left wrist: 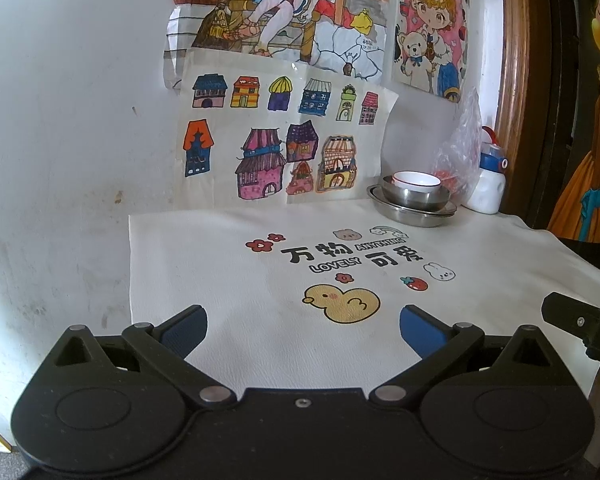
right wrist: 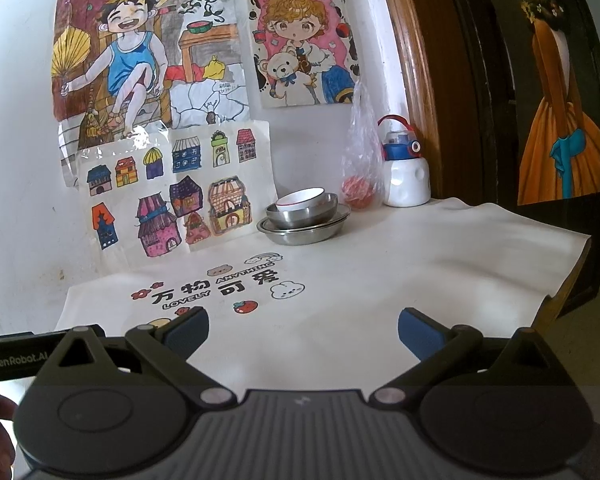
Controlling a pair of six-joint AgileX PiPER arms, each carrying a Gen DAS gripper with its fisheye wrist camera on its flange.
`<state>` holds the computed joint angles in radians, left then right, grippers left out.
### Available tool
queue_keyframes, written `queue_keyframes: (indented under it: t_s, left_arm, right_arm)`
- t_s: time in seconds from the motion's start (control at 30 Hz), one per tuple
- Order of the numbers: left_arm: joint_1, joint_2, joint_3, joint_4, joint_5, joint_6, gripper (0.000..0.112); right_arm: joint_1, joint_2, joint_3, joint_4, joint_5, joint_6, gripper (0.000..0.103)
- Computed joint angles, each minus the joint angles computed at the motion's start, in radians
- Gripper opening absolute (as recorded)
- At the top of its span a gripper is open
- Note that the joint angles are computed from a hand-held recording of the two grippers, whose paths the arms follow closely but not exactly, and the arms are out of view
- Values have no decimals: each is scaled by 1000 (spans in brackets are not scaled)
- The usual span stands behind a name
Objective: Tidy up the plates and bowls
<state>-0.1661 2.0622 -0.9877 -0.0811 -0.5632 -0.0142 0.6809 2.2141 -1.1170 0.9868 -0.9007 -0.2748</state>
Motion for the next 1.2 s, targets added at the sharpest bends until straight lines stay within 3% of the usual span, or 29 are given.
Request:
queue_keyframes:
  t_s: [1.2]
  left_arm:
    - [12, 4, -6, 66, 9, -57, 102]
  right_arm:
    - [3, 12, -23, 18, 21, -12, 103]
